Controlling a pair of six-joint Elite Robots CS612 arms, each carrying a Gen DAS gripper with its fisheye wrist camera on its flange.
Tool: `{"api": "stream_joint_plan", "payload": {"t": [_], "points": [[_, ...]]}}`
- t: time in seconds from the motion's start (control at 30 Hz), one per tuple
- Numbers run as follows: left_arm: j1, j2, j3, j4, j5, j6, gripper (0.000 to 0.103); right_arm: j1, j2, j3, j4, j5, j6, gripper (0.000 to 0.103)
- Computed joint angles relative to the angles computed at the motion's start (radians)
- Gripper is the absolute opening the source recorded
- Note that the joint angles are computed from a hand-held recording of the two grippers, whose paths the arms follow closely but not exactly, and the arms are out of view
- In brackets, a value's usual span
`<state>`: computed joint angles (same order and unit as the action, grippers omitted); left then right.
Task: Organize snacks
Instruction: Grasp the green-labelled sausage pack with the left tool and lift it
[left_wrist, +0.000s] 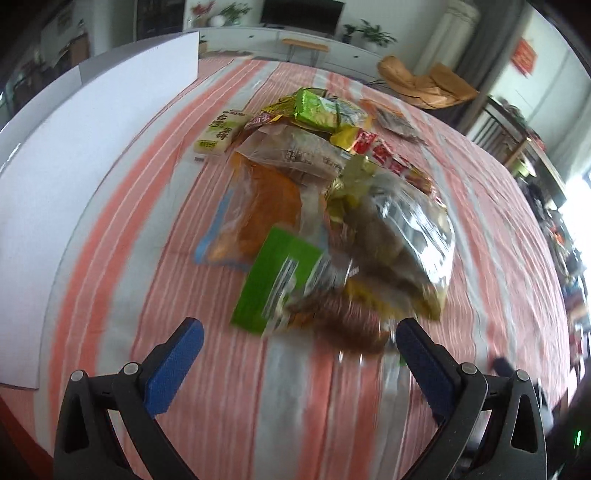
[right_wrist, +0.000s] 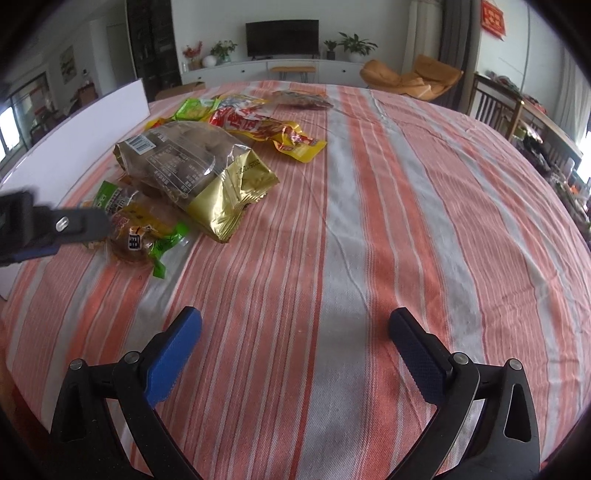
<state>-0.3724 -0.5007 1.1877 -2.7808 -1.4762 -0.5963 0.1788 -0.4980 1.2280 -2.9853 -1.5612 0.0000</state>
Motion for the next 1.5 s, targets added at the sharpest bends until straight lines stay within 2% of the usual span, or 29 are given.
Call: {"api": "stream_joint_plan", "payload": {"t": [0.1, 0.2, 0.4, 0.5, 0.57, 0.7, 0.83, 0.93, 1.0, 1.07, 1.17, 1.23, 1.27, 1.37, 1.43, 1.5], "points": [[-0.001, 0.023, -0.04, 0.05, 0.008, -0.017, 0.103, 0.0, 0.0, 0.0, 0.0, 0.001, -0.001, 0.103], [-0.001, 0.031, -0.056, 0.066, 0.034, 0.003, 0.103, 0.0, 0.0, -0.001, 0.0, 0.001, -0.001, 0.103], [0.01, 0.018, -0.046, 0.155, 0.129, 0.061, 0.103, -0.001, -0.006, 0.012, -0.008, 0.003, -0.001, 0.103], [0.019, 0.002, -0.02, 0.169, 0.151, 0.062, 0.103, -0.001, -0.006, 0.012, -0.009, 0.002, -0.001, 0.103], [0.024, -0.01, 0.01, 0.147, 0.152, 0.075, 0.103, -0.001, -0.006, 0.012, -0.009, 0.002, -0.001, 0.103], [0.028, -0.036, 0.061, 0.082, 0.125, 0.104, 0.103, 0.0, -0.006, 0.013, -0.009, 0.002, -0.001, 0.103], [0.035, -0.054, 0.084, 0.001, 0.017, 0.12, 0.103, 0.0, -0.006, 0.013, -0.009, 0.001, -0.001, 0.103], [0.035, -0.051, 0.069, -0.008, -0.048, 0.139, 0.103, 0.0, -0.005, 0.013, -0.01, 0.001, 0.0, 0.103], [0.029, -0.04, 0.038, 0.009, -0.061, 0.162, 0.103, 0.0, -0.005, 0.013, -0.01, 0.001, 0.0, 0.103], [0.028, -0.025, -0.007, 0.043, -0.092, 0.22, 0.103, 0.0, -0.005, 0.012, -0.01, 0.0, -0.001, 0.103], [0.039, -0.012, -0.034, 0.02, -0.139, 0.306, 0.103, 0.0, -0.005, 0.013, -0.012, 0.002, -0.002, 0.103], [0.06, 0.012, -0.086, 0.116, -0.222, 0.393, 0.103, -0.001, -0.006, 0.015, -0.014, 0.004, -0.004, 0.103], [0.064, 0.018, -0.093, 0.143, -0.23, 0.421, 0.103, -0.001, -0.006, 0.012, -0.012, 0.004, -0.004, 0.103], [0.07, 0.016, -0.079, 0.216, -0.282, 0.553, 0.103, 0.0, -0.006, 0.014, -0.013, 0.003, -0.004, 0.103], [0.064, -0.006, -0.027, 0.199, -0.287, 0.657, 0.103, -0.001, -0.006, 0.015, -0.014, 0.003, -0.004, 0.103], [0.065, -0.027, 0.012, 0.206, -0.33, 0.738, 0.103, -0.001, -0.006, 0.014, -0.014, 0.004, -0.004, 0.103]]}}
